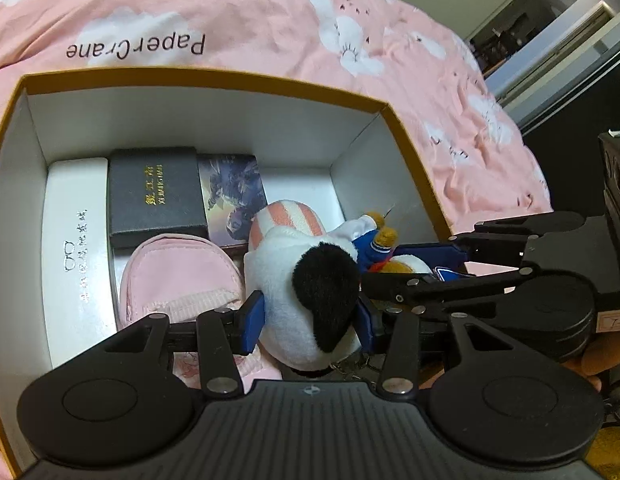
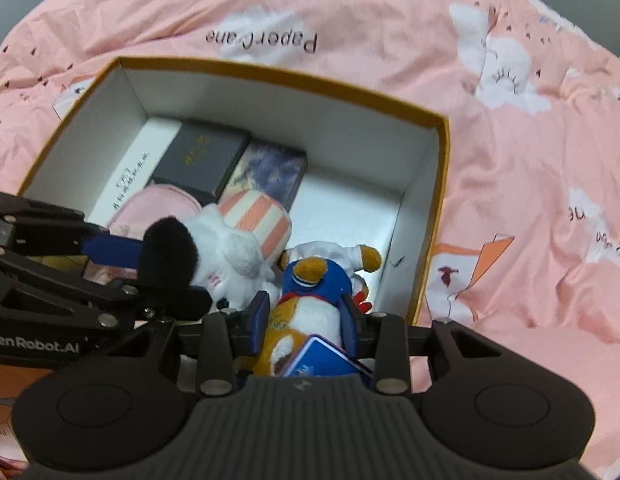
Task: Organize objects
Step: 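Lower both plush keychains into the orange box and open both tools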
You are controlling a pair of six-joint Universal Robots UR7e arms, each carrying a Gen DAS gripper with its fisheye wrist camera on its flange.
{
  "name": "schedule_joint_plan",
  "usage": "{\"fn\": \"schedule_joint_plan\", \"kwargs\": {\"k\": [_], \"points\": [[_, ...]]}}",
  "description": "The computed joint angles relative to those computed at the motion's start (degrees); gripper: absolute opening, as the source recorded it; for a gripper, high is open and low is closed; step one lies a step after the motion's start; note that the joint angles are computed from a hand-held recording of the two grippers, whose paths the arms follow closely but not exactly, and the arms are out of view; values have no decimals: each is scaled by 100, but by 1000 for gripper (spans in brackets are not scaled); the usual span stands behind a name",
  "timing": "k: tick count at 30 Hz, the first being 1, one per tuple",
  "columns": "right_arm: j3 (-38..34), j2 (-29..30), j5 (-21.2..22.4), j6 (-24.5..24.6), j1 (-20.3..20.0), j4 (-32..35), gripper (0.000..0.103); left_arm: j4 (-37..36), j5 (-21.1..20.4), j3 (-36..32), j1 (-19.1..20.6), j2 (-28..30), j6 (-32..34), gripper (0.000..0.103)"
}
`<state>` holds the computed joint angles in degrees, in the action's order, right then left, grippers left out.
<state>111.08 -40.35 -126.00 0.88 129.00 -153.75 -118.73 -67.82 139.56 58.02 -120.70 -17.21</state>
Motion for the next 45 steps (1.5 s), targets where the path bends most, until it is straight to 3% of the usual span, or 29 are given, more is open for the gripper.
{"fn": "schedule_joint_plan", "kwargs": {"k": [8,13,22,30,36,38,42,45], "points": [[-17,-99,-25,-134,-34,198,45,-105,-266,-95,286,292,-24,53],[70,-266,13,-377,40,91,45,105,-181,-171,170,340,78,53],[224,-381,-120,-590,150,-180,30,636,-277,-564,222,987,-42,58],[267,-392,219,-984,150,-445,29,1015,-281,-814,272,614,444,61],[190,-95,622,-1085,140,-815,31,1021,-148,-724,305,314,999,52],[117,5,638,-1237,161,-796,32,1343,-9,-798,293,412,1148,39],[0,89,744,-1323,163,-856,54,1600,680,-650,45,279,1250,35],[6,211,986,-1212,72,-943,55,1453,678,-571,292,193,1497,25]]}}
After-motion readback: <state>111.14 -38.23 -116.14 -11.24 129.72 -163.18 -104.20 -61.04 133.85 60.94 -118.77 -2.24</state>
